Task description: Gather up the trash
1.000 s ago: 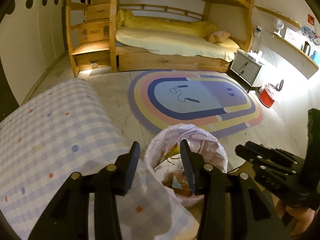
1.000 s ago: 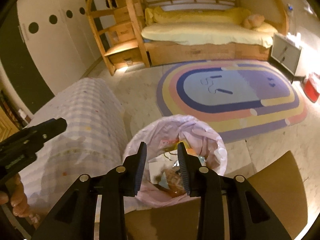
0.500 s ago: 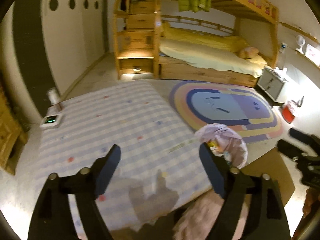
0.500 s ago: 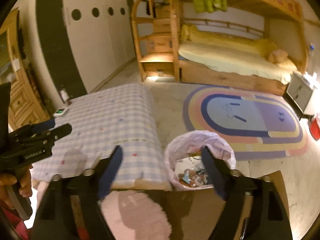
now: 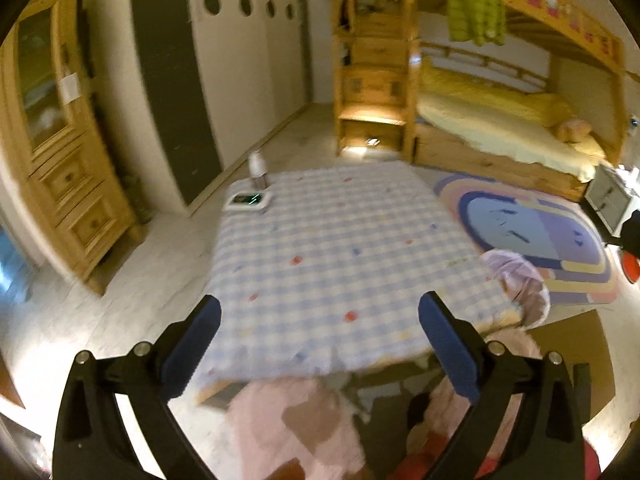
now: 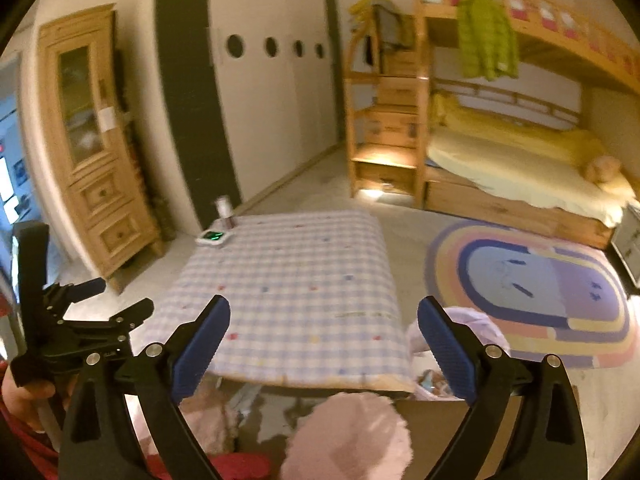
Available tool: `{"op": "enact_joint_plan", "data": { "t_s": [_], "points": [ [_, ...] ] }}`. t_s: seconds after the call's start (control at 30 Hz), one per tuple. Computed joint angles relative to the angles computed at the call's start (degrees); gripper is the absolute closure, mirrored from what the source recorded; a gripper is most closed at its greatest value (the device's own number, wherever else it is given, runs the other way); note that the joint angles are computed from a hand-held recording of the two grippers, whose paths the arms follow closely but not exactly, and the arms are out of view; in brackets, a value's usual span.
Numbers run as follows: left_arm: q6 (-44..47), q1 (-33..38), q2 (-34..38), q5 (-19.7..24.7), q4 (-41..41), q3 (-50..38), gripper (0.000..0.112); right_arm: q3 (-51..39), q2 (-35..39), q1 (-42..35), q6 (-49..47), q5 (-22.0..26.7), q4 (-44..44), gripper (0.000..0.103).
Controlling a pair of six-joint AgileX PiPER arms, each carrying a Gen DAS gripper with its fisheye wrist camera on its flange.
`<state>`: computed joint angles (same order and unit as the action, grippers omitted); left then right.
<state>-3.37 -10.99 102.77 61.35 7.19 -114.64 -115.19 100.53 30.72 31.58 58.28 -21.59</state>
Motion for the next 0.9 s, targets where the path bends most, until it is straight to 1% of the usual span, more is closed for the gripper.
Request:
{"op": "enact_joint_plan", "data": {
  "t_s": [0.07, 0.23, 0.37, 0.63, 0.9],
  "points": [
    [-0.3, 0.8, -1.5, 1.0, 0.5, 0.9, 0.016, -2.9, 1.4, 1.7, -0.8, 2.1, -0.8, 0.008],
    [-2.6, 1.1, -6.5, -0.1, 5.6, 6.8, 0.016, -6.9, 3.7, 3.5, -2.8, 5.8, 0.3, 0.008],
    [-2.7, 1.8, -7.5, -0.2, 6.0, 7.9, 0.016, -7.0, 4.2, 4.2, -2.5, 6.3, 0.6, 0.008],
    [-1.6, 2.2, -7.6, -0.7, 5.1, 8.4, 0.016, -5.2, 3.5, 4.5, -1.5, 5.4, 0.1, 0.008],
    [-1.5, 2.0, -7.2, 0.2, 4.7, 7.5, 0.016, -4.6, 3.1, 4.4, -1.3, 5.2, 0.1, 0.008]
  ]
}}
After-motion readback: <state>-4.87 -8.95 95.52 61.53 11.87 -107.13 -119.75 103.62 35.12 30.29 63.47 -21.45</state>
